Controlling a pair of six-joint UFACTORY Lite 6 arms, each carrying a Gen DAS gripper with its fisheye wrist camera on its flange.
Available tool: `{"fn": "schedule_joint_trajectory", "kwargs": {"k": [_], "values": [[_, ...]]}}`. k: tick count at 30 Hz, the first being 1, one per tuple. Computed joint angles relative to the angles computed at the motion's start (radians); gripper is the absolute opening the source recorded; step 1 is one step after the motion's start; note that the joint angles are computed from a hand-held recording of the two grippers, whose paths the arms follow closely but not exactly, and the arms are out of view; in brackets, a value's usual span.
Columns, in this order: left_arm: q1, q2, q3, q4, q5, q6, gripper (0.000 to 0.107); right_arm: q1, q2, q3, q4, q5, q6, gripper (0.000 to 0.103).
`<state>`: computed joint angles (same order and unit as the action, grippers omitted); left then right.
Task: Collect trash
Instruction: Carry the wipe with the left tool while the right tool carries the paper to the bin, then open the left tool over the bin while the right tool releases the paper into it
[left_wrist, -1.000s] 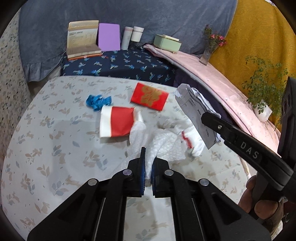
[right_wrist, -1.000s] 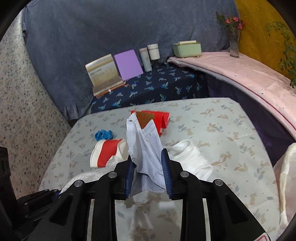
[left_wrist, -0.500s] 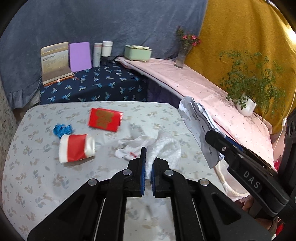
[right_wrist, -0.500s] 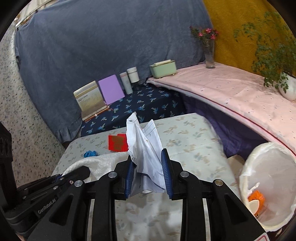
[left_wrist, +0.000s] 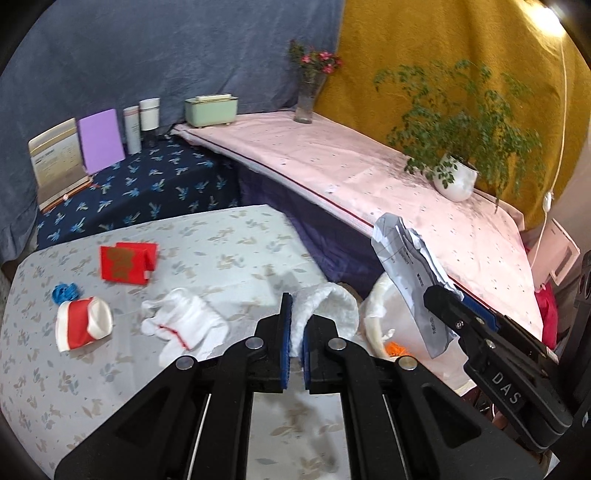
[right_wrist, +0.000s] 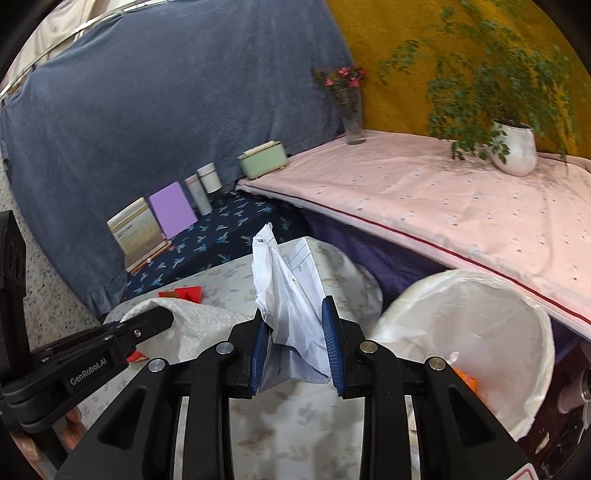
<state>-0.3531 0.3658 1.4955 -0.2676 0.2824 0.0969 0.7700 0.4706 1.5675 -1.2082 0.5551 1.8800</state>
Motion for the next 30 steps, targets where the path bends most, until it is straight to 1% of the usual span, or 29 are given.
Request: {"fn": "schedule_joint_trajectory", "kwargs": {"k": [4, 6, 14, 21, 26, 27, 28, 30], "values": [[-0.085, 0.062, 0.088, 0.150, 0.020, -0.154, 0.004, -0.037, -0.120, -0.183, -0.089, -0.014, 0.126, 0.027], [-0.119, 0.092, 0.130, 0.198, 0.034, -0.202, 0.004, -0.056, -0.170, -0.255, -0.121, -0.018, 0.170, 0.027], [-0.246, 0.255, 0.356, 0.328, 0.111, -0.331, 0.004, -0.144, -0.322, -0.484, -0.217, -0.052, 0.306, 0.027], [-0.309, 0.430, 0.592, 0.348, 0.200, -0.344, 0.005, -0.205, -0.397, -0.643, -0.309, -0.092, 0.434, 0.027], [-0.326, 0.539, 0.732, 0.295, 0.254, -0.312, 0.005, -0.245, -0.420, -0.726, -0.399, -0.123, 0.548, 0.028], [-0.328, 0.564, 0.763, 0.273, 0.265, -0.297, 0.005, -0.250, -0.421, -0.737, -0.411, -0.126, 0.565, 0.029], [-0.329, 0.577, 0.777, 0.258, 0.267, -0.289, 0.005, -0.255, -0.419, -0.745, -0.425, -0.127, 0.582, 0.033], [-0.336, 0.596, 0.797, 0.279, 0.268, -0.318, 0.009, -0.260, -0.424, -0.763, -0.453, -0.122, 0.621, 0.034]]}}
